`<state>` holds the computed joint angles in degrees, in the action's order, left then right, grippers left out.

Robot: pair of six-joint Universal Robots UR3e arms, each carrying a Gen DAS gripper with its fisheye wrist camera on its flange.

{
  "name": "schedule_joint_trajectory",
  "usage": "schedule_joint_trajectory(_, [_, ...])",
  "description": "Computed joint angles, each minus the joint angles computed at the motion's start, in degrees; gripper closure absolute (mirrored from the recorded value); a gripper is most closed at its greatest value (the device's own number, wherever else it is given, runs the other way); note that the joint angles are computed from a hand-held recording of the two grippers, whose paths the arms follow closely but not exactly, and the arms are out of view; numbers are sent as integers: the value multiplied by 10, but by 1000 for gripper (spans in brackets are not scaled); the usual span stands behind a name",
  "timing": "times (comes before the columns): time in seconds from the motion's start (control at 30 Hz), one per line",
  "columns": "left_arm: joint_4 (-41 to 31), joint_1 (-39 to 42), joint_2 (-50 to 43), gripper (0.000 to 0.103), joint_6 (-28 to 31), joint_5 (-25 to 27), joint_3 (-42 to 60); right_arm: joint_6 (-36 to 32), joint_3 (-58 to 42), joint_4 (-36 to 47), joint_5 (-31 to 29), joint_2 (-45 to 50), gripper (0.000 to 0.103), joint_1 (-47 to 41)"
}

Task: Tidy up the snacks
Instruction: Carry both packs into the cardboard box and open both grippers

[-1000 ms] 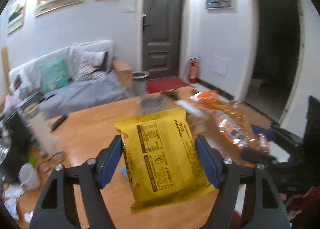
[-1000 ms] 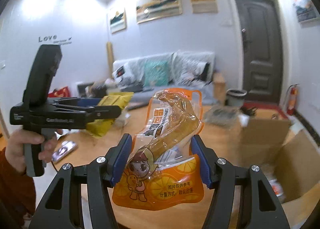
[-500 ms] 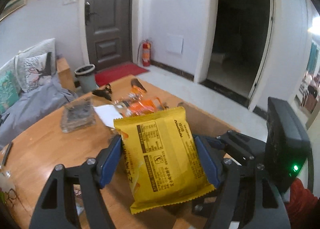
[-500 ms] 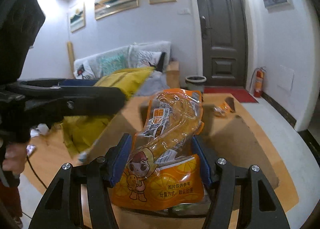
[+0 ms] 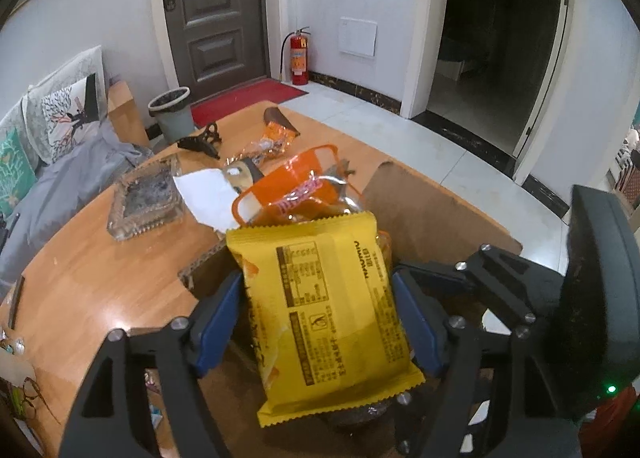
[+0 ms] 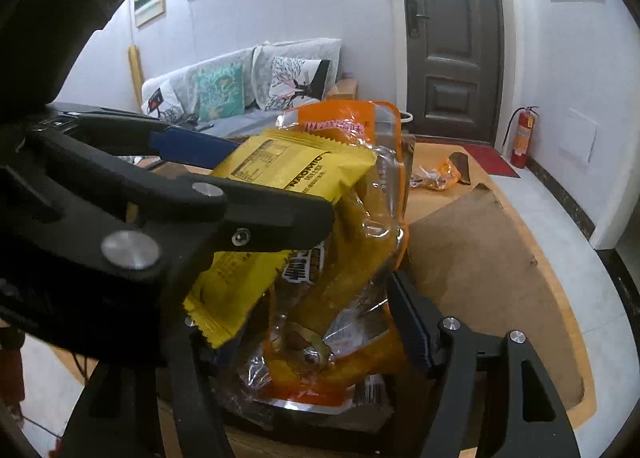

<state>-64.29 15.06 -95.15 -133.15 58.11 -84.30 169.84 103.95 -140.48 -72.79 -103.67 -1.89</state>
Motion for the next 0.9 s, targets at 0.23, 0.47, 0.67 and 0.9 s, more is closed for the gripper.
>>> schedule_joint_trajectory(0.23, [-24, 16, 3, 19, 11, -9, 7, -16, 4, 58, -7, -45, 33, -7])
schedule_joint_trajectory(0.47, [-39, 38, 22, 17, 24, -25, 4, -19, 1, 115, 32, -96, 33, -56])
schedule_joint_trajectory(0.67, [-102, 91, 54, 17, 63, -69, 13, -10, -31, 133, 16, -86, 33, -29])
schedule_joint_trajectory(0.9, [-251, 213, 111, 17, 172, -128, 44, 30, -112, 136, -34, -42, 33, 63])
